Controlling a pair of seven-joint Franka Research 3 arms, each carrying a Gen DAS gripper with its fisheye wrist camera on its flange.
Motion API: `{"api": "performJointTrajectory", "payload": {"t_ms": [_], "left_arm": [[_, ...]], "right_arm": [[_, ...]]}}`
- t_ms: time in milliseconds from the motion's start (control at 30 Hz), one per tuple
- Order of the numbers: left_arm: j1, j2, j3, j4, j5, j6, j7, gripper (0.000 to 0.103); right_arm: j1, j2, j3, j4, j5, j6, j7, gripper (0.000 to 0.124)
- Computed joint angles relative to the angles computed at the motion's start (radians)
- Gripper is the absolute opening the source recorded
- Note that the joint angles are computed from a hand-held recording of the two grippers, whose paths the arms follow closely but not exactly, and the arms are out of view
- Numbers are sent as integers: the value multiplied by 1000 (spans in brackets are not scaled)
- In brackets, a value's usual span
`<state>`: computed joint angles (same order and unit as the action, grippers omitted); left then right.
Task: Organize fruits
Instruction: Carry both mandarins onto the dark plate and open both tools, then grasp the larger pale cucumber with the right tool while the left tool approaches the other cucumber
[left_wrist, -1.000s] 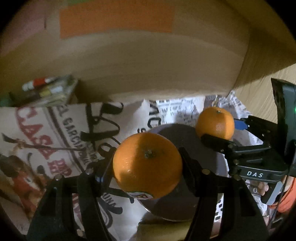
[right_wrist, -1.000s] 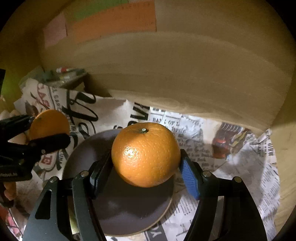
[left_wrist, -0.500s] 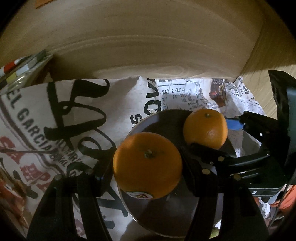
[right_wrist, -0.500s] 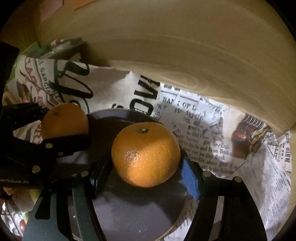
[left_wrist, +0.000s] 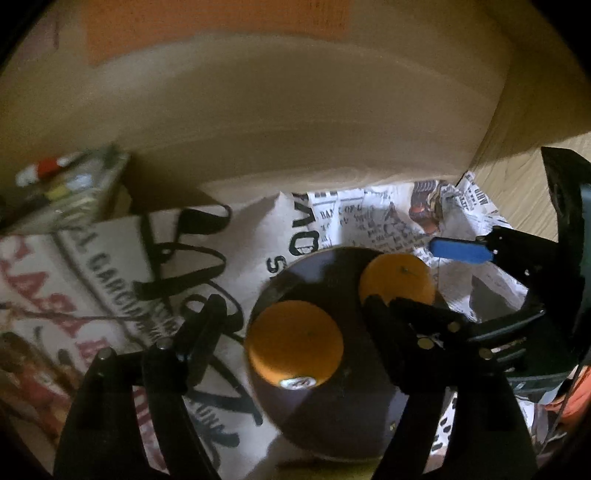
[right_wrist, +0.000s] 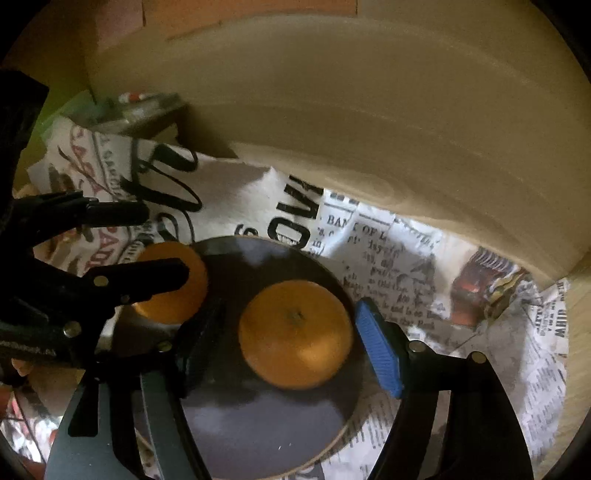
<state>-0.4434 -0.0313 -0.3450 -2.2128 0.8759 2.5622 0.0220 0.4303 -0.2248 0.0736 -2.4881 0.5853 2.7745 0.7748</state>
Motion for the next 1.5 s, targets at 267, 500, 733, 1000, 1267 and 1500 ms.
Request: {"api": "performJointTrajectory", "payload": {"t_ms": [267,500,733,1000,1267,1500], "left_arm": [[-25,-159,-68,-92,27,-101,-86,90],[-65,-263,-137,-174,-16,-178,-151,97],[-115,-309,-186,-250,-88,-202,-202,99],[-161,-307,-203,-300,-144,-196,-266,99],[-180,-283,-203,-302,-138,-211,-290,99],[-158,-219,-158,-291,-135,-166,-239,99]], "right_arm": [[44,-177,-24,-95,82,8,-12,76],[99,-363,-33,-231,85,23,11,77],[167,-487,-42,-361,89,3,68,80],[216,-535,-39,-449,66,-60,119,80],[201,-493,-58,-427,38,-138,115,70],[183,-518,-29,-430,9,-172,84,58]]}}
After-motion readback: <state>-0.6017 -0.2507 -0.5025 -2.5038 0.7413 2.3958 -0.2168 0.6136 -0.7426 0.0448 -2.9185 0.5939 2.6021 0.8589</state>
